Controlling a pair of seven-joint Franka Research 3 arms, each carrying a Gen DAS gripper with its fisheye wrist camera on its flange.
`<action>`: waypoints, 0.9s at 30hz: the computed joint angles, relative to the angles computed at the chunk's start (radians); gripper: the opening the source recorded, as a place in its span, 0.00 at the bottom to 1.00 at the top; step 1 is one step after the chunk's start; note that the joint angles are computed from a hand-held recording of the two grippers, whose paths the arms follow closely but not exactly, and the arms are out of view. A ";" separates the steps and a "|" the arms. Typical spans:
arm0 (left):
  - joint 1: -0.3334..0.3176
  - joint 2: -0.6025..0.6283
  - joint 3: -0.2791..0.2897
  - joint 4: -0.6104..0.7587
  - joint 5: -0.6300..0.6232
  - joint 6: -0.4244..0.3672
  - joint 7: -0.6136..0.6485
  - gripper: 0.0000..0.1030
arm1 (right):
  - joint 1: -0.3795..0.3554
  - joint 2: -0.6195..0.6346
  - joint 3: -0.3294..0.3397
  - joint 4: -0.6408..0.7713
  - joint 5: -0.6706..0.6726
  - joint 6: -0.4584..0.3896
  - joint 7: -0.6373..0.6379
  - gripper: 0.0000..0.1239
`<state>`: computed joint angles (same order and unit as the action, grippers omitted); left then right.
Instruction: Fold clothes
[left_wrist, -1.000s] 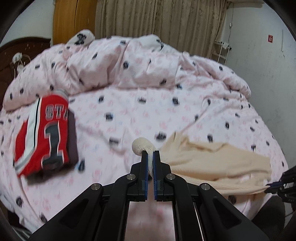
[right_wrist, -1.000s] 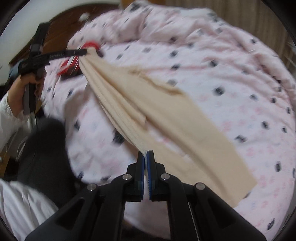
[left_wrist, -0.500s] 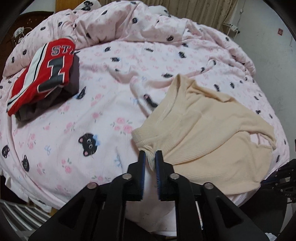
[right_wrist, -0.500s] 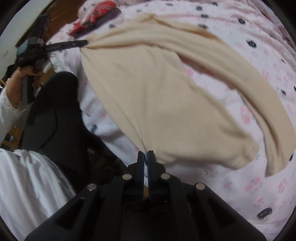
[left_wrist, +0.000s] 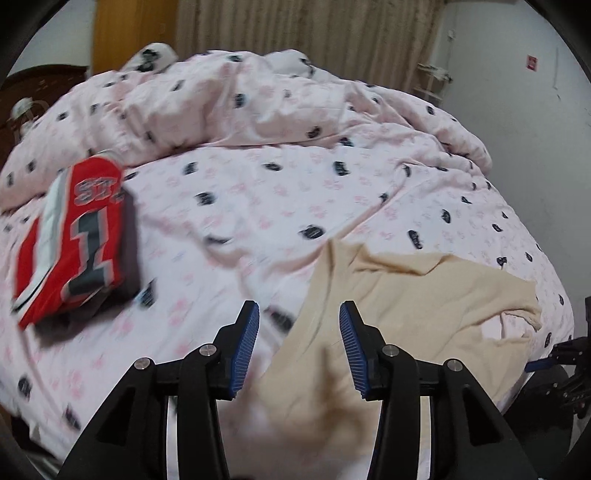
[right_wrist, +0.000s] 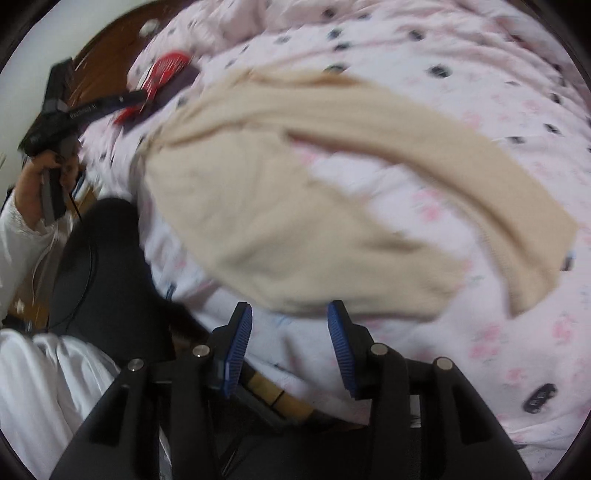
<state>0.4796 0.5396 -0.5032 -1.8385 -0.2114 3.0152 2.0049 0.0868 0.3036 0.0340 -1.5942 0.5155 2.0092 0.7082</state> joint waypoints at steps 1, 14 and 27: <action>-0.006 0.058 -0.015 0.083 0.041 -0.058 -0.005 0.39 | -0.003 0.002 -0.005 0.009 0.001 0.009 0.012 0.36; -0.292 0.415 0.215 0.723 0.061 -0.506 -0.052 0.39 | -0.054 0.008 -0.032 0.038 -0.004 0.084 0.098 0.36; -0.324 0.464 0.243 0.792 0.083 -0.474 -0.095 0.03 | -0.134 0.138 -0.029 0.203 0.082 0.117 0.292 0.36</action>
<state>0.1558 1.0040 -0.2604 -1.0461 -0.1283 2.5417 1.9101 -0.0471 0.4413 0.0048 -1.3913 0.5971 2.1261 0.9997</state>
